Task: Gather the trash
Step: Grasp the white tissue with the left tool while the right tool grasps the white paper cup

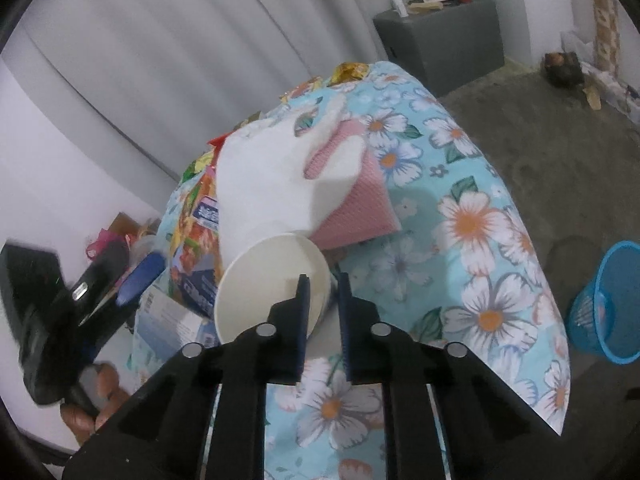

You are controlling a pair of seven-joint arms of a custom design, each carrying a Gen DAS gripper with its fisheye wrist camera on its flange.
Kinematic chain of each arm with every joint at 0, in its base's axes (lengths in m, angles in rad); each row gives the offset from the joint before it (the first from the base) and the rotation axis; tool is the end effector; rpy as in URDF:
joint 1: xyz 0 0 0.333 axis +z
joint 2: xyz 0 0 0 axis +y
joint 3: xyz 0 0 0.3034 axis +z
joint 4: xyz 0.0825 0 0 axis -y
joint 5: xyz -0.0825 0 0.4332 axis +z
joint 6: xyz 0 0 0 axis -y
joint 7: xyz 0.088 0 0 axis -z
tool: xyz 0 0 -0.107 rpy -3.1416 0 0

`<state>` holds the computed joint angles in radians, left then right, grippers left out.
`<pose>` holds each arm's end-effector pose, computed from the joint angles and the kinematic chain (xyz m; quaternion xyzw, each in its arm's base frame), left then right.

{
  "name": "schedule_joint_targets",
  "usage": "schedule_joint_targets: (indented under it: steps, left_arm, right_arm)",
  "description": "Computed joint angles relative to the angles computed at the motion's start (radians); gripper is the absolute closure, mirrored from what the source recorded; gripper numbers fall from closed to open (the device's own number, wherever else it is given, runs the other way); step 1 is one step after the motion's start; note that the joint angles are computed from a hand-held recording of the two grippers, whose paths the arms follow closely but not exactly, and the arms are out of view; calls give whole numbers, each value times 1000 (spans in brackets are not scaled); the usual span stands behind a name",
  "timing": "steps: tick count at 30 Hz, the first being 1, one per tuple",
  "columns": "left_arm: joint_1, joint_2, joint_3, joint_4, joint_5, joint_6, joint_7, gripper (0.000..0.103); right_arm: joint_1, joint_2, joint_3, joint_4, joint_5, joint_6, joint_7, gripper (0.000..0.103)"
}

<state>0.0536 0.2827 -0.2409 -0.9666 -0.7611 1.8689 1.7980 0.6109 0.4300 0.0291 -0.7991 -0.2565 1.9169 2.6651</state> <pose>0.6579 -0.1399 0.8082 0.4821 -0.7246 0.4877 0.0687 0.5901 0.4080 0.7725 -0.4924 0.7942 -0.0950 0.3432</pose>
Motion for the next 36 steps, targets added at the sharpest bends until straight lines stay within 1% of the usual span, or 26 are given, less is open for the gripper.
schedule_joint_targets:
  steps: [2, 3, 4, 6, 7, 9, 11, 15, 16, 18, 21, 27, 29, 32, 36]
  left_arm:
    - [-33, 54, 2, 77, 72, -13, -43, 45]
    - [-52, 89, 3, 131, 117, -26, -64, 47]
    - [-61, 107, -1, 158, 145, -34, -75, 48]
    - [-79, 144, -7, 210, 197, -50, -98, 53]
    - [-78, 139, -11, 202, 207, -47, -99, 55]
    - [-89, 165, -16, 235, 239, -52, -110, 67]
    - [-101, 182, -17, 259, 274, -57, -117, 74]
    - [-95, 171, -24, 233, 287, -39, -114, 85]
    - [-88, 153, -25, 201, 280, -21, -109, 87]
    - [-80, 132, -27, 170, 267, -4, -99, 95]
    - [-68, 98, -30, 117, 234, 32, -67, 101]
    - [-44, 22, -34, 17, 125, 122, 38, 102]
    - [-35, -9, -35, -18, 70, 154, 84, 102]
    - [-25, -45, -29, -54, -6, 184, 145, 102]
    - [-21, -79, -14, -80, -86, 202, 200, 102]
  right_arm:
    - [-4, -37, 3, -60, 2, 25, 6, 96]
    - [-6, -49, 6, -76, 3, 31, 7, 96]
    - [-9, -56, 9, -88, 3, 35, 8, 96]
    - [-17, -72, 14, -119, 5, 50, 10, 96]
    - [-22, -77, 17, -130, 8, 53, 11, 96]
    - [-32, -93, 24, -161, 17, 71, 11, 97]
    - [-36, -103, 29, -177, 17, 80, 13, 97]
    - [-44, -127, 37, -216, 16, 105, 16, 99]
    - [-45, -135, 39, -229, 15, 113, 18, 99]
    - [-48, -143, 42, -242, 11, 125, 21, 99]
    - [-50, -154, 47, -258, 4, 139, 26, 100]
    - [-49, -177, 54, -278, -19, 162, 36, 100]
    - [-47, -180, 55, -277, -29, 164, 36, 100]
    - [-42, -190, 56, -278, -50, 165, 40, 100]
    - [-37, -202, 59, -282, -71, 164, 48, 100]
